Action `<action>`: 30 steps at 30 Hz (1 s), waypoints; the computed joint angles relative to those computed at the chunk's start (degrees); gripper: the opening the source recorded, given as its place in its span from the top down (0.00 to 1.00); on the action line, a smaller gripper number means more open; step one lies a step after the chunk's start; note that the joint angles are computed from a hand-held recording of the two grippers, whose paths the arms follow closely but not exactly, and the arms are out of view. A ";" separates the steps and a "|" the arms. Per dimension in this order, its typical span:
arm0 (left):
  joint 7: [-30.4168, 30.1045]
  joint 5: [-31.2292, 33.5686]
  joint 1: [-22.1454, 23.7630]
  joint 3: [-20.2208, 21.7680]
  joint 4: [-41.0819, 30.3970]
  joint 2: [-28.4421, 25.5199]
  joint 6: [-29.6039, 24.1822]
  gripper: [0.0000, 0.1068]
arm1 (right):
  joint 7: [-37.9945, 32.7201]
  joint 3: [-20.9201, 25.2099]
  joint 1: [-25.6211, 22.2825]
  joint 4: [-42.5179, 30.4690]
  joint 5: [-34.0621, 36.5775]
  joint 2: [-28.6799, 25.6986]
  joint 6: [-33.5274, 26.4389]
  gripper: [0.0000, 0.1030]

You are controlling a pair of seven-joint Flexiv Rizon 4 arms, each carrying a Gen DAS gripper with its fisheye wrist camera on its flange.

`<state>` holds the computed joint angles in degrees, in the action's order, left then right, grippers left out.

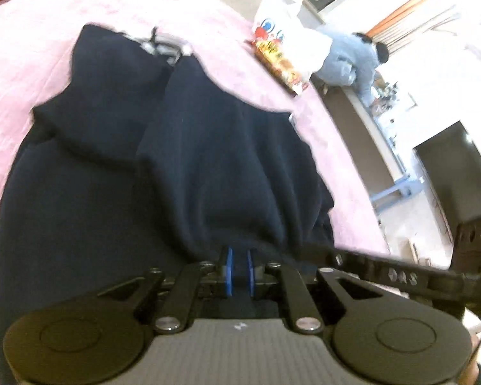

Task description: Fold large clothes

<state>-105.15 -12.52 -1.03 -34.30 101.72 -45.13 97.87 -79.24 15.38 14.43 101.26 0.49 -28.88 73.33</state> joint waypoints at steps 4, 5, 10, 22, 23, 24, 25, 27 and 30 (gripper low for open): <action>-2.20 -3.15 -4.83 7.32 2.94 4.83 -4.78 0.90 | 2.97 -3.81 4.23 -0.08 -5.10 -3.31 -4.60 0.58; -2.80 -3.71 -5.53 7.90 4.31 5.65 -4.02 0.90 | 3.70 -4.24 4.61 -0.52 -5.77 -4.33 -6.16 0.58; -3.87 -3.98 -1.85 6.71 15.65 14.42 -2.54 0.90 | 0.93 -0.99 1.09 2.56 -4.16 -0.69 -4.69 0.58; -2.84 -12.58 -6.40 13.52 29.09 35.53 -17.59 0.79 | 5.28 -6.88 -3.39 20.74 -4.78 19.51 -13.09 0.33; -3.79 -12.76 -7.35 14.53 29.62 36.07 -18.58 0.79 | 6.04 -7.40 -3.76 21.16 -5.40 20.12 -14.22 0.32; -4.36 -13.25 -8.18 15.33 30.15 36.50 -19.35 0.79 | 6.93 -7.86 -4.11 21.77 -6.20 20.78 -15.51 0.32; -4.62 -14.16 -8.98 15.85 30.66 36.73 -19.59 0.79 | 7.44 -8.05 -4.44 22.16 -6.46 21.29 -16.74 0.32; -4.17 -16.85 -10.44 16.55 32.02 37.61 -20.40 0.79 | 6.41 -7.86 -5.43 22.73 -4.51 22.57 -18.83 0.31; -11.20 -12.80 -13.73 20.47 32.50 38.50 -22.46 0.71 | 5.37 -7.59 -6.35 23.54 -0.71 24.68 -22.21 0.30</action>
